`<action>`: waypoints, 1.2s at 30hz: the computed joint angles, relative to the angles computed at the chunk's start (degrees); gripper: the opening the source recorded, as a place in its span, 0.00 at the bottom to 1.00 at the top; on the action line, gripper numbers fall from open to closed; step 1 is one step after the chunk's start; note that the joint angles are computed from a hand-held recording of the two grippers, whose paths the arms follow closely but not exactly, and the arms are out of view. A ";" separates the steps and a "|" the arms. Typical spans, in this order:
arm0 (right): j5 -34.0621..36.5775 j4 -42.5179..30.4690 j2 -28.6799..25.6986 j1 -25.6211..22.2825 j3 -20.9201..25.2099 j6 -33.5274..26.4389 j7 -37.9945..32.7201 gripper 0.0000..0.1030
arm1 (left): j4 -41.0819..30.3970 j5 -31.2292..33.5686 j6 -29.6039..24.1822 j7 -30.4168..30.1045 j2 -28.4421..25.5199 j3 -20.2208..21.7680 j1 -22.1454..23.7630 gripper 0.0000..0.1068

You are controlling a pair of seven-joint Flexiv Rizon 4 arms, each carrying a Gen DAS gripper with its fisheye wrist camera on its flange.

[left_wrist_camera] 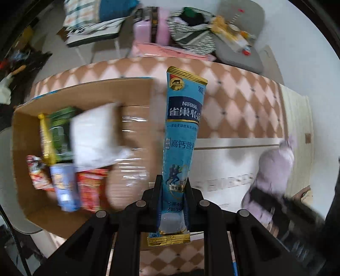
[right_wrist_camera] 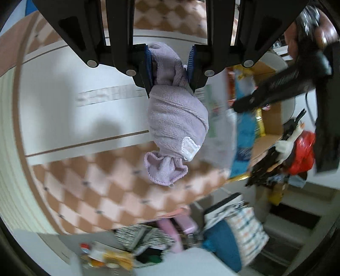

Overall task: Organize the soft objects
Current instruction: 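Place the tube and towel into the box, open both grippers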

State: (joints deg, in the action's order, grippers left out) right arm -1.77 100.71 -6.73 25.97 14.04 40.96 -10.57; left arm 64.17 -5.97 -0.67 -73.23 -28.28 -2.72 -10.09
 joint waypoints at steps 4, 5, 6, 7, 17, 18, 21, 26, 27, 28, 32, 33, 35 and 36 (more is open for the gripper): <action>-1.66 -8.03 -7.13 3.61 -0.07 0.83 4.67 0.27 | -7.05 0.69 -5.73 0.95 -4.72 0.47 1.94 0.13; -1.88 -9.22 -8.26 4.24 -0.22 0.96 5.79 0.27 | -8.89 0.73 -7.08 1.12 -6.11 0.44 2.10 0.13; -2.25 -10.64 -9.60 5.09 -0.34 1.00 7.03 0.27 | -11.72 1.22 -9.06 1.77 -8.10 0.44 2.22 0.13; -2.62 -11.69 -10.70 5.85 -0.49 1.18 8.32 0.27 | -13.58 1.74 -10.02 1.92 -9.24 0.61 2.00 0.13; -2.73 -21.09 -18.56 8.79 -1.55 -5.94 10.95 0.33 | -25.87 2.92 -18.10 6.18 -18.54 1.02 0.77 0.16; -2.01 -20.89 -18.45 8.36 -1.35 -6.37 10.55 0.33 | -28.19 3.60 -20.44 6.43 -19.85 1.42 0.37 0.19; 0.89 -22.47 -19.42 6.97 -0.57 -8.28 7.39 0.41 | -29.77 3.36 -22.77 7.01 -20.84 1.59 0.59 0.28; 1.80 -20.43 -17.89 6.78 -0.76 -5.35 7.58 0.58 | -26.07 3.48 -19.42 8.48 -18.53 1.94 1.03 0.34; 1.80 -20.80 -17.84 6.71 -0.72 -6.03 7.24 0.58 | -25.46 3.15 -19.04 8.42 -18.11 1.86 1.32 0.34; 1.69 -21.19 -17.81 6.79 -0.75 -6.82 7.19 0.61 | -24.88 3.19 -18.32 8.57 -17.70 1.92 1.48 0.34; -0.58 -23.68 -17.58 7.70 -1.34 -13.28 7.03 0.71 | -19.26 2.84 -13.44 9.00 -13.79 2.17 2.73 0.35; -0.82 -24.08 -17.50 7.84 -1.35 -14.35 6.82 0.71 | -18.16 2.63 -12.50 8.92 -13.02 2.20 3.11 0.35; -1.82 -24.85 -17.26 8.35 -1.52 -16.85 6.61 0.71 | -14.50 2.18 -9.26 9.02 -10.54 2.30 3.96 0.35; -2.17 -25.29 -17.29 8.58 -1.55 -18.19 6.46 0.71 | -11.59 2.07 -6.57 8.92 -8.68 2.51 4.30 0.35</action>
State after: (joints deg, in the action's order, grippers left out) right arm -3.94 75.41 -24.02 34.55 12.49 22.77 -4.11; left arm 52.58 -3.89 -7.24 -64.31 -36.96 -0.21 -5.79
